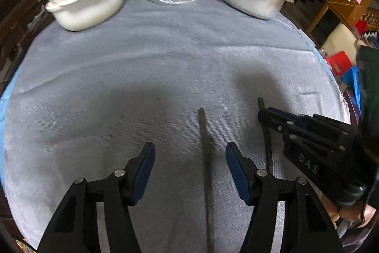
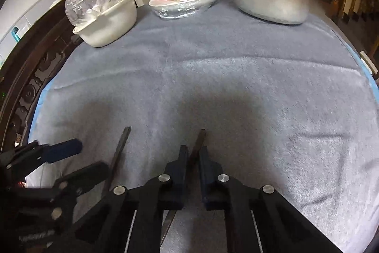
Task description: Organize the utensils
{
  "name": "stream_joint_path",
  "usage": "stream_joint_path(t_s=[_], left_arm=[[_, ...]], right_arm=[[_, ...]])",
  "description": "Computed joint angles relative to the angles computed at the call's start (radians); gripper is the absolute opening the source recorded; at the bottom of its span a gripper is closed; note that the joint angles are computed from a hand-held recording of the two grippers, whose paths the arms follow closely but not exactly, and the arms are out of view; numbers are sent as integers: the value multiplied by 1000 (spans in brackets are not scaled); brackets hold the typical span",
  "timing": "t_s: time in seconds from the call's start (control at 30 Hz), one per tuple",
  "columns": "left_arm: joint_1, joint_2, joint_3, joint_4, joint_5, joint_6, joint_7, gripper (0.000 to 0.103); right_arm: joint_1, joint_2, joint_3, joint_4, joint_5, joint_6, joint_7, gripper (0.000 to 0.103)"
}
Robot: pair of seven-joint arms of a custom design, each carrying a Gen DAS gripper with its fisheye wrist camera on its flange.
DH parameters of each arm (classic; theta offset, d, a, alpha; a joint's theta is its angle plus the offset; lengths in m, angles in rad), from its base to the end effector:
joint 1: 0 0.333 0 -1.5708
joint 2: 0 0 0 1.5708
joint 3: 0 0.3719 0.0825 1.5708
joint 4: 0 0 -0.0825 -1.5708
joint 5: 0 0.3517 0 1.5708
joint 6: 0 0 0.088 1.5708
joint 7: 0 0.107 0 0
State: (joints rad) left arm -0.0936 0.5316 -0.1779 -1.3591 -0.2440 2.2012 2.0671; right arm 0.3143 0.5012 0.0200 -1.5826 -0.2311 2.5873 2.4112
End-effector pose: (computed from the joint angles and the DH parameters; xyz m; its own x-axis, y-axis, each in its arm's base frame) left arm 0.7145 -0.1726 0.5106 -0.5960 -0.7900 0.1438 -0.7657 0.5052 -0.3980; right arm 0.6858 0.2394 0.4672 -0.2800 -0.9346 -0.2193 -0.8199 0.3516 -0.4517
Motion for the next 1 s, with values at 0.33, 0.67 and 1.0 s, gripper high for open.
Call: stream_joint_path(t_s=[0.33,0.67,1.0], left_arm=[[-26,29,-4,21,24,5,11,20],[21,-11,-8,-36,-34,-28,40,6],[17,-49,13,-86,-8,-25,12,8]], right_arm=[[-9,-79,-3,-130,-3,48,36,10],[-3,-98,6,-142,-14,5,42,12],[-21,-126,44,-150,58,-69,-30,45]])
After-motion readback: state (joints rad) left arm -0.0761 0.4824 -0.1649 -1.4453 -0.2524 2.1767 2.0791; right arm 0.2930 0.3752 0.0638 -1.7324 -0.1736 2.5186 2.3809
